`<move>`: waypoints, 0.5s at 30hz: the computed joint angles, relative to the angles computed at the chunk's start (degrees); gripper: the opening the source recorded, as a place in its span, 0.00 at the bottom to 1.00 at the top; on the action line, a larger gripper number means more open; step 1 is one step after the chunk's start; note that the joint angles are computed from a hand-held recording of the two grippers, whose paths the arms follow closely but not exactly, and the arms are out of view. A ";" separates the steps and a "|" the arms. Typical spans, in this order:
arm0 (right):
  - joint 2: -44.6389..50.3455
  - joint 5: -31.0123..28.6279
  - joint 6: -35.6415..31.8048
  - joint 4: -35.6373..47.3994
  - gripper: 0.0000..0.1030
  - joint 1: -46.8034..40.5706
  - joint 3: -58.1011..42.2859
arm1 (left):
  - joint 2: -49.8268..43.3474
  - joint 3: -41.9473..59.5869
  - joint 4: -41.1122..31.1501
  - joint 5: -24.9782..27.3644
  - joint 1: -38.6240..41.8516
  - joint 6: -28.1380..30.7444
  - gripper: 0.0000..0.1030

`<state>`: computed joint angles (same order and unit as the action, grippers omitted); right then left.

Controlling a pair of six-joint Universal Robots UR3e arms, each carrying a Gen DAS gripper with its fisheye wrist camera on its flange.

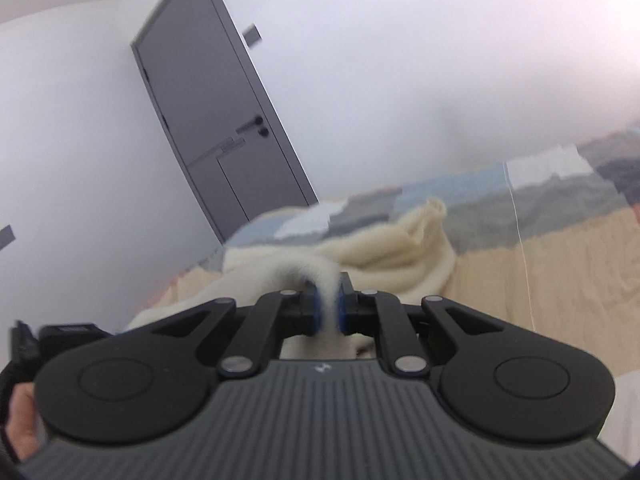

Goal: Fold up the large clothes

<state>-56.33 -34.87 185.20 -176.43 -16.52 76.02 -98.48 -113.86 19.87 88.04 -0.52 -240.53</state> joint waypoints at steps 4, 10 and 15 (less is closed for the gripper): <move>-3.06 3.27 2.17 -6.27 0.11 -2.38 2.33 | 6.92 1.54 -2.14 1.75 -2.01 3.54 0.06; -9.35 9.42 8.81 -12.73 0.11 -8.01 2.36 | 16.11 7.63 -12.02 3.45 -6.79 8.30 0.06; -11.76 16.26 24.43 -20.83 0.11 -15.21 -5.15 | 18.79 14.77 -17.48 6.01 -12.99 12.57 0.06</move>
<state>-68.09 -18.61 209.63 -197.26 -31.73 70.87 -79.69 -99.09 2.39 94.05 -13.51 -227.96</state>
